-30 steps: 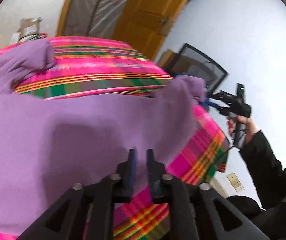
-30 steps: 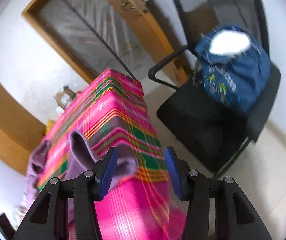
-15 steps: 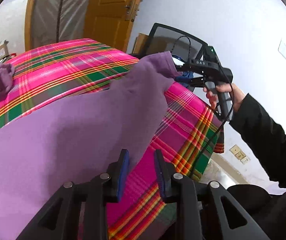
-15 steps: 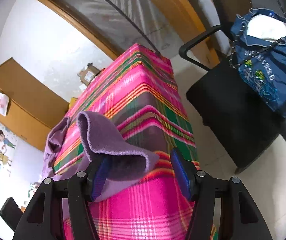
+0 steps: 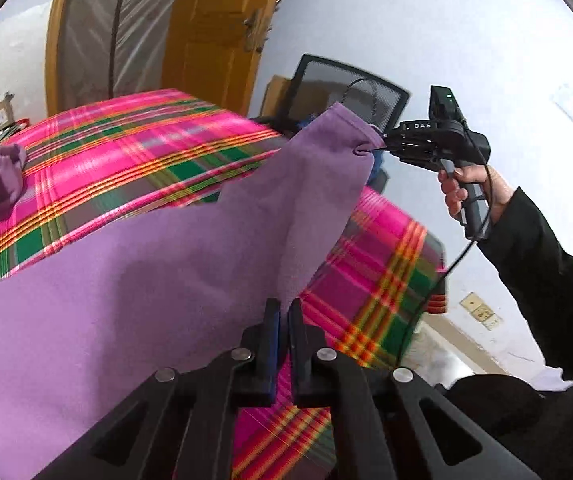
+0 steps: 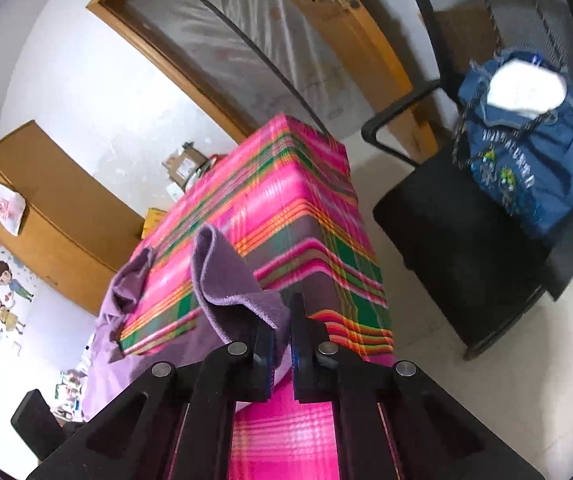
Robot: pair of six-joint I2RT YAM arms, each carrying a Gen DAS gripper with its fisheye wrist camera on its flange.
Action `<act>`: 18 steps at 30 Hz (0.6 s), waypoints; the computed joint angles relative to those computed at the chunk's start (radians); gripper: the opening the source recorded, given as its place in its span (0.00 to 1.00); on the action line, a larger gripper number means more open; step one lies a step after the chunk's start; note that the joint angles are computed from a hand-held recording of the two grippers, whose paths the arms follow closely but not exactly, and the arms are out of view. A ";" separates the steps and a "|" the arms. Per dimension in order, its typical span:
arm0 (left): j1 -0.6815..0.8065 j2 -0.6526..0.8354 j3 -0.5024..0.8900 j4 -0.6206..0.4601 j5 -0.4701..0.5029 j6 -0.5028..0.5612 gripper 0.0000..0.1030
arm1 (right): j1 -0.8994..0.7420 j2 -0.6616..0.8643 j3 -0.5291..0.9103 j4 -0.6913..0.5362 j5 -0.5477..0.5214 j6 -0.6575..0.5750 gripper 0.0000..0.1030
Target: Fold clothes
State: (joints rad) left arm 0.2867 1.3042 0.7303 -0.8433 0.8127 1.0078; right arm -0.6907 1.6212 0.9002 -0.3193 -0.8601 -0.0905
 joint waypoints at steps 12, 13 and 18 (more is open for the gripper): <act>0.040 0.074 0.035 -0.132 0.009 0.138 0.07 | -0.184 0.085 -0.027 -0.028 0.095 0.140 0.24; 0.059 0.090 0.050 -0.165 0.021 0.169 0.07 | -0.200 0.082 -0.039 -0.016 0.100 0.136 0.34; 0.119 0.120 0.081 -0.171 0.055 0.155 0.11 | -0.198 0.063 -0.058 0.010 0.043 0.062 0.52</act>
State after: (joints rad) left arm 0.4060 1.4241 0.8114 -1.0146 0.8674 1.1633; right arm -0.8887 1.6845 0.8418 -0.3094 -0.8171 -0.0283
